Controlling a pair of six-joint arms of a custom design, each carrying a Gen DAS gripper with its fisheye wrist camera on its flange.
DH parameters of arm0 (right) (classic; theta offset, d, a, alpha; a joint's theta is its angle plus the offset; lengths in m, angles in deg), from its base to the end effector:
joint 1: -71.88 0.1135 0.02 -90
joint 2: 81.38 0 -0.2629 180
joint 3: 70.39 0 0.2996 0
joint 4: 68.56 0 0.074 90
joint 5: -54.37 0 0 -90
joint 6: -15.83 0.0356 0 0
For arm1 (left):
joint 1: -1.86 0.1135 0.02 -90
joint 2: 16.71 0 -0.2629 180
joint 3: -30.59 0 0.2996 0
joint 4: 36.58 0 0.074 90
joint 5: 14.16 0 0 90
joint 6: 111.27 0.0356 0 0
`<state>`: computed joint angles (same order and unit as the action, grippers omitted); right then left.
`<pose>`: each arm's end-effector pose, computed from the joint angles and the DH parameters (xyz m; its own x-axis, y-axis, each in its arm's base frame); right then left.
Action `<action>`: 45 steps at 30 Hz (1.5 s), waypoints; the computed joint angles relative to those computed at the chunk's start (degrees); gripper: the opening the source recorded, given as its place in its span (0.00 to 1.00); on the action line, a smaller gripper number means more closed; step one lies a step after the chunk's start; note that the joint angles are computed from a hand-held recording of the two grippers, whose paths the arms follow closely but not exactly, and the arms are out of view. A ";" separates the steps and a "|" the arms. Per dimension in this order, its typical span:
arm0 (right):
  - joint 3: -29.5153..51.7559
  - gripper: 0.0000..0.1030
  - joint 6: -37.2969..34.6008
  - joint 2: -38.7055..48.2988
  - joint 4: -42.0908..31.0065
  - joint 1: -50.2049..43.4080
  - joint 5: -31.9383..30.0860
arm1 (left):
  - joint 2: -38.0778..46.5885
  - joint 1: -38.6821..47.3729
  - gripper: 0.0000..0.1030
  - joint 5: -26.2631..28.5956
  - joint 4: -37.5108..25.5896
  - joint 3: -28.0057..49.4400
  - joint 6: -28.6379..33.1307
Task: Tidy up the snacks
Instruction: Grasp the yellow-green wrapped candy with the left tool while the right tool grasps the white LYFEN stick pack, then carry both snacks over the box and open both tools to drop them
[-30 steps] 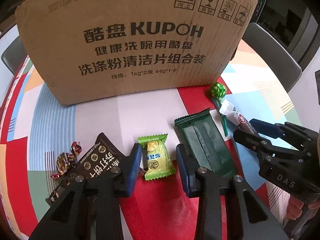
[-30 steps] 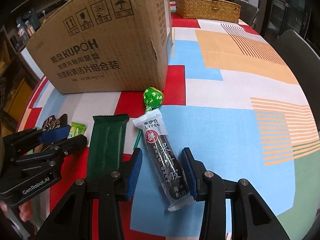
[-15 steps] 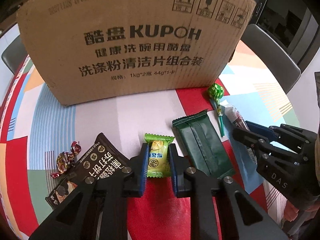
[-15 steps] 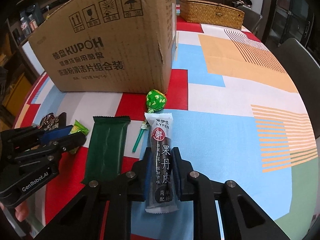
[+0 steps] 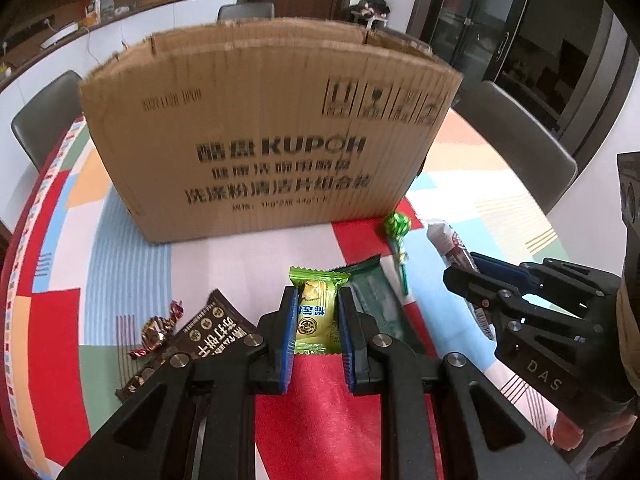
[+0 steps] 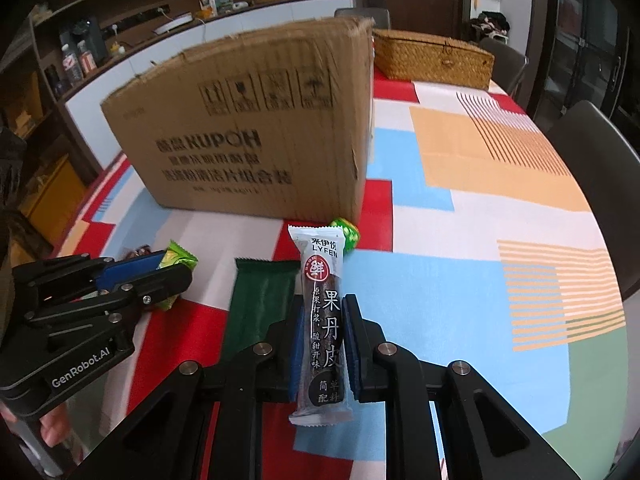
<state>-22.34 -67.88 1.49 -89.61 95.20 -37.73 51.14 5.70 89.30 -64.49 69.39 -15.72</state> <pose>0.2702 0.1179 0.1126 -0.8010 -0.2261 -0.5544 -0.3287 0.9400 0.0916 0.2420 0.0079 0.1205 -0.8265 0.0388 -0.5615 0.1421 0.9797 -0.1415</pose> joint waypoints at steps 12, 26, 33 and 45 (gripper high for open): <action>0.64 0.19 0.80 -8.10 -1.35 1.74 0.56 | -12.19 2.45 0.20 0.23 -4.58 1.59 1.34; 8.49 0.19 -0.12 -9.76 -0.75 3.58 0.97 | -13.34 5.92 0.20 0.82 -4.46 11.14 3.89; 15.96 0.19 -0.72 -4.98 -1.33 3.43 -0.10 | -5.68 7.54 0.20 2.46 -3.61 17.61 3.98; 28.34 0.19 -2.44 6.90 -2.99 2.09 -3.29 | 10.06 7.55 0.20 3.15 -5.01 28.56 2.18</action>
<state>6.00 -70.33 8.39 -92.60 97.29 -41.02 61.20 13.25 92.45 -69.50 97.94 -13.54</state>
